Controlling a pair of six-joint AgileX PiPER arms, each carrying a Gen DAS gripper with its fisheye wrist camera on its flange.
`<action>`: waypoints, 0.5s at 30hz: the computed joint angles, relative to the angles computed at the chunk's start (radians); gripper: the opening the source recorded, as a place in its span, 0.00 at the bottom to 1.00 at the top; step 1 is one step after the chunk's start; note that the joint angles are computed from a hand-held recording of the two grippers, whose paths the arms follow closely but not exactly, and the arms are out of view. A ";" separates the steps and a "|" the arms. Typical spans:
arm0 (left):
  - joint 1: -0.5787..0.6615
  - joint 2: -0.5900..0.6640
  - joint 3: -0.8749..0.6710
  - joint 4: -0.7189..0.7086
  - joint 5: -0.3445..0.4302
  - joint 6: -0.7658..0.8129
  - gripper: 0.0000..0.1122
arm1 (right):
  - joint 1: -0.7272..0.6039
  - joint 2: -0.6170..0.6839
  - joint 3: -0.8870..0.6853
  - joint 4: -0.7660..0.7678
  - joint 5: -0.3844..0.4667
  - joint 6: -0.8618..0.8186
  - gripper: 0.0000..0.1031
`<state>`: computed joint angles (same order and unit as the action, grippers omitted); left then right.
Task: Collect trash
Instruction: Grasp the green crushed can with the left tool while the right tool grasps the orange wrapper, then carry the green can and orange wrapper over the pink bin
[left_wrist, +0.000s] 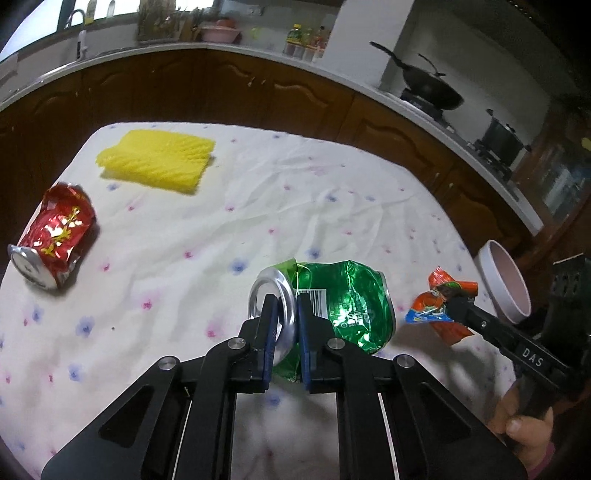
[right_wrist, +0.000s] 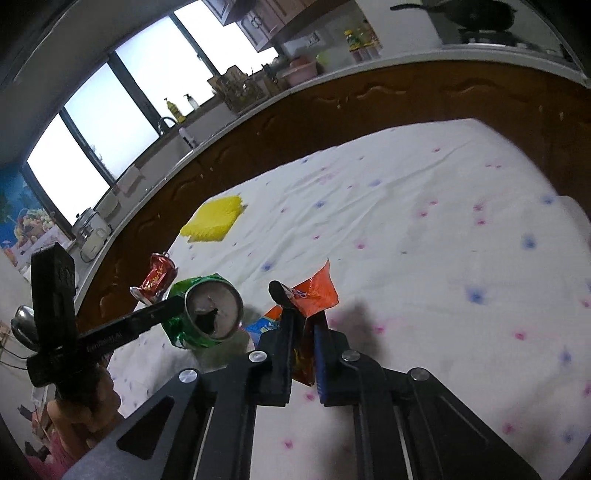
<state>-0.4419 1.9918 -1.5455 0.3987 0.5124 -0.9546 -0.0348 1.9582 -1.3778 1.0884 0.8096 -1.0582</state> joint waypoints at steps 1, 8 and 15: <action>-0.007 0.001 -0.008 0.004 0.004 -0.003 0.09 | -0.019 -0.014 0.015 0.008 0.006 -0.011 0.08; -0.060 0.039 -0.104 -0.043 0.032 0.050 0.08 | -0.109 -0.076 0.074 0.022 0.018 -0.057 0.08; -0.124 0.111 -0.244 -0.080 0.076 0.111 0.08 | -0.213 -0.128 0.117 0.036 0.037 -0.099 0.08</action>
